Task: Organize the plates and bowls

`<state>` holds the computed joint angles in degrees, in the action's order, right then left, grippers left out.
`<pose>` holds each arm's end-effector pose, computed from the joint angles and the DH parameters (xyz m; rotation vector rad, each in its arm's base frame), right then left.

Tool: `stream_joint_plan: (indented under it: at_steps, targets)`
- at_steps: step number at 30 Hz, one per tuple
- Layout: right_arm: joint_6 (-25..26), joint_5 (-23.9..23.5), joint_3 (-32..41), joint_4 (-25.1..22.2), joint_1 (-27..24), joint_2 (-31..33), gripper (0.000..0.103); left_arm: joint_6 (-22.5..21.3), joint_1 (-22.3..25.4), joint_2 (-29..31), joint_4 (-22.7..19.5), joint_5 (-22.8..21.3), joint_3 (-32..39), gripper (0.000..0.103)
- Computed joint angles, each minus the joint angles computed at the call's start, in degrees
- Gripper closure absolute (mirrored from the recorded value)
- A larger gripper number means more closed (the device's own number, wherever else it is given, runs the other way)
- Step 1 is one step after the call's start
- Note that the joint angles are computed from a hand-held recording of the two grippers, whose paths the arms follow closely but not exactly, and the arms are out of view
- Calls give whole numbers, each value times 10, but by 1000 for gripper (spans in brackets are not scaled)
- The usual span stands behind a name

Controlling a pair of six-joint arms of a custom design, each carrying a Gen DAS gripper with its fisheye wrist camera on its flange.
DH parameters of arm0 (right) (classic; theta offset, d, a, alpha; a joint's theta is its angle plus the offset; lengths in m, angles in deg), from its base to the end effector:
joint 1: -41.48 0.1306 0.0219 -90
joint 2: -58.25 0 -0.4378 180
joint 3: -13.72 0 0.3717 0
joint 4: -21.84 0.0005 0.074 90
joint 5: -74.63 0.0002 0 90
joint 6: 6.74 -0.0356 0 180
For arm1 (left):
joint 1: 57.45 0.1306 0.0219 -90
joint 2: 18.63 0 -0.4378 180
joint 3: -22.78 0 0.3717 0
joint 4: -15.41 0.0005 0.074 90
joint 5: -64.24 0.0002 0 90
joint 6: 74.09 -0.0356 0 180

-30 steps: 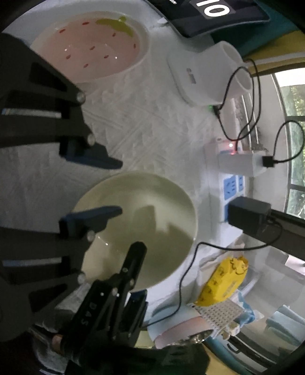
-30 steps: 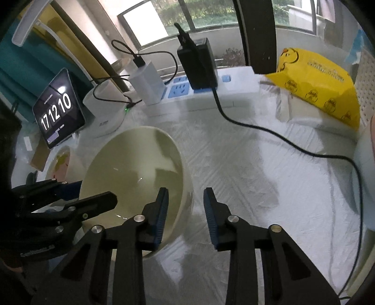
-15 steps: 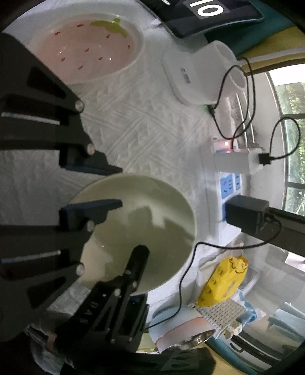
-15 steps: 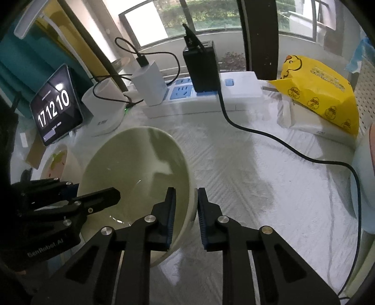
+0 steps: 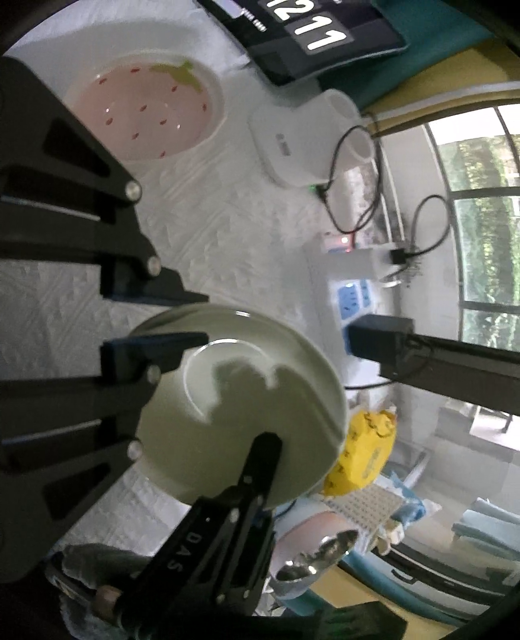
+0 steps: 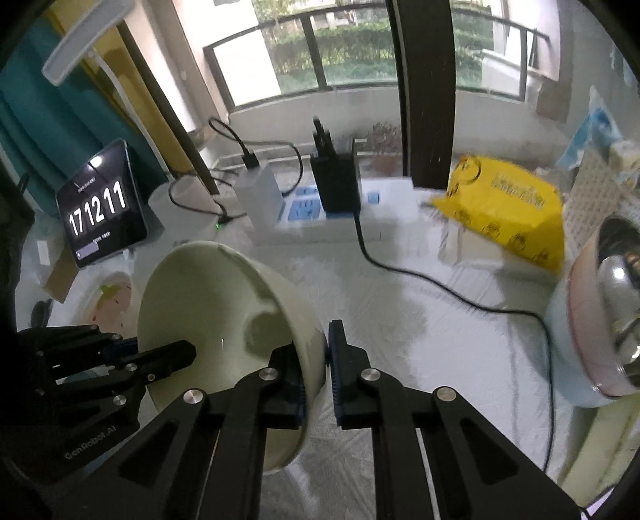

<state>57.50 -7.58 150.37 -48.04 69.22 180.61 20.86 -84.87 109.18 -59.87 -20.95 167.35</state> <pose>0.6026 0.3109 0.5019 0.0097 2.5396 0.1995 0.6226 -0.3269 0.4902 0.5408 2.5634 -0.3115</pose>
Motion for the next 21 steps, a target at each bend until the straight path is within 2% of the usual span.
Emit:
stream_joint_plan:
  at_steps: [21]
  targets:
    - [-22, 65, -39, 6, 43, -81, 92, 3, -15, -131, 84, -2, -142, 91]
